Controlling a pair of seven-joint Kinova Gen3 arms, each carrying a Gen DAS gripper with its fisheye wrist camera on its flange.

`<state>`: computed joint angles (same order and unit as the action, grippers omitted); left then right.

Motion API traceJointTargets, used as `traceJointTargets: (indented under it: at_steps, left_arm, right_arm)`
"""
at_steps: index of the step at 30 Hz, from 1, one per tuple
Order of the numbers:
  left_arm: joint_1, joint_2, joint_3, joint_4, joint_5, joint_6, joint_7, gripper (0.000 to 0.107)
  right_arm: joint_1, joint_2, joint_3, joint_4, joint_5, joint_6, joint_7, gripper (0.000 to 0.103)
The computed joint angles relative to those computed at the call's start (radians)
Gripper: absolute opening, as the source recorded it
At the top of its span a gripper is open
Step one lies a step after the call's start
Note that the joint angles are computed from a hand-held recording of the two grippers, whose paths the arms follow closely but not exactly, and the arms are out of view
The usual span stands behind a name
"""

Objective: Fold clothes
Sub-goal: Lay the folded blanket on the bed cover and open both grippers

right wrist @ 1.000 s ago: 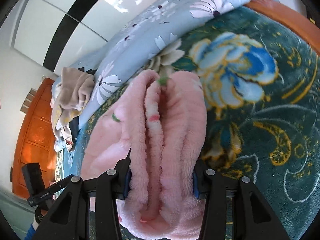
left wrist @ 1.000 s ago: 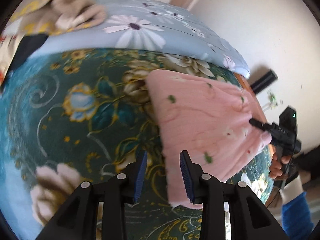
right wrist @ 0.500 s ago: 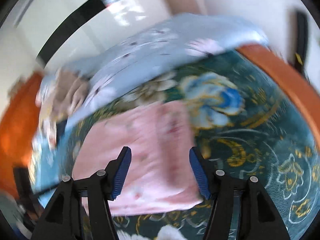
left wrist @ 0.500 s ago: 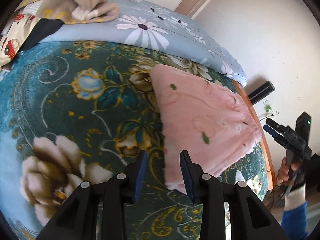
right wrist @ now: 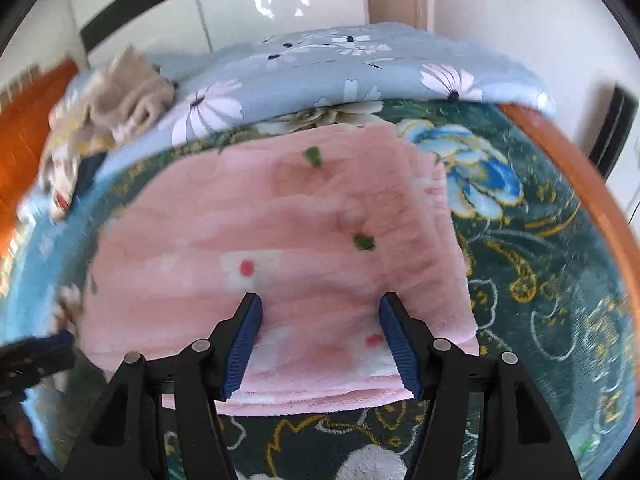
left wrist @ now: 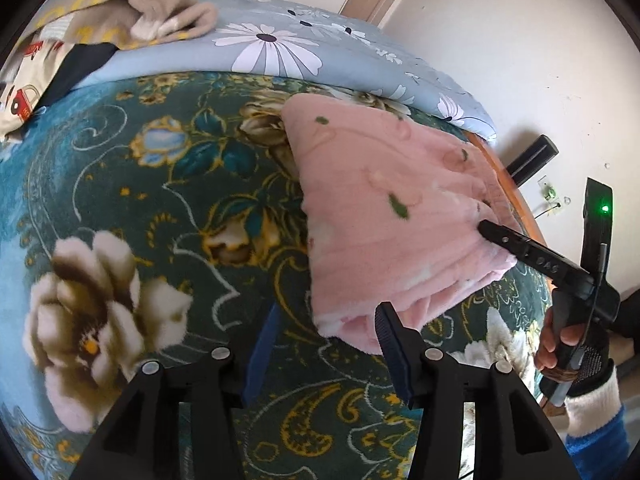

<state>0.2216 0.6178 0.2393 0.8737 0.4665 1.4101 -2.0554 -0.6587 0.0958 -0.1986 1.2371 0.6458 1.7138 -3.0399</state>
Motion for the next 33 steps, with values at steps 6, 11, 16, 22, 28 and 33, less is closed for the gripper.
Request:
traceJointTargets:
  at_steps: [6, 11, 16, 22, 28, 33]
  left_arm:
    - [0.015, -0.052, -0.012, 0.121, -0.015, -0.094, -0.013, 0.07]
    - [0.044, -0.087, -0.018, 0.221, -0.056, -0.194, -0.029, 0.078]
    - [0.06, -0.139, -0.017, 0.352, -0.072, -0.36, -0.047, 0.103]
    - [0.092, -0.145, -0.016, 0.39, -0.13, -0.443, -0.031, 0.103]
    - [0.104, -0.161, -0.011, 0.444, -0.156, -0.522, -0.026, 0.103]
    - [0.108, -0.184, -0.004, 0.499, -0.169, -0.595, -0.025, 0.103]
  right_arm:
    - [-0.257, 0.029, 0.128, 0.008, 0.045, 0.116, -0.174, 0.064]
    - [-0.465, 0.023, 0.316, 0.108, -0.055, 0.166, -0.377, 0.064]
    - [-0.398, 0.027, 0.198, 0.167, -0.025, 0.206, -0.498, 0.069]
    - [-0.206, 0.088, -0.039, 0.14, 0.031, 0.261, -0.462, 0.082]
    - [-0.214, 0.103, -0.028, 0.143, 0.035, 0.262, -0.459, 0.087]
    - [-0.217, 0.114, -0.017, 0.14, 0.033, 0.269, -0.45, 0.088]
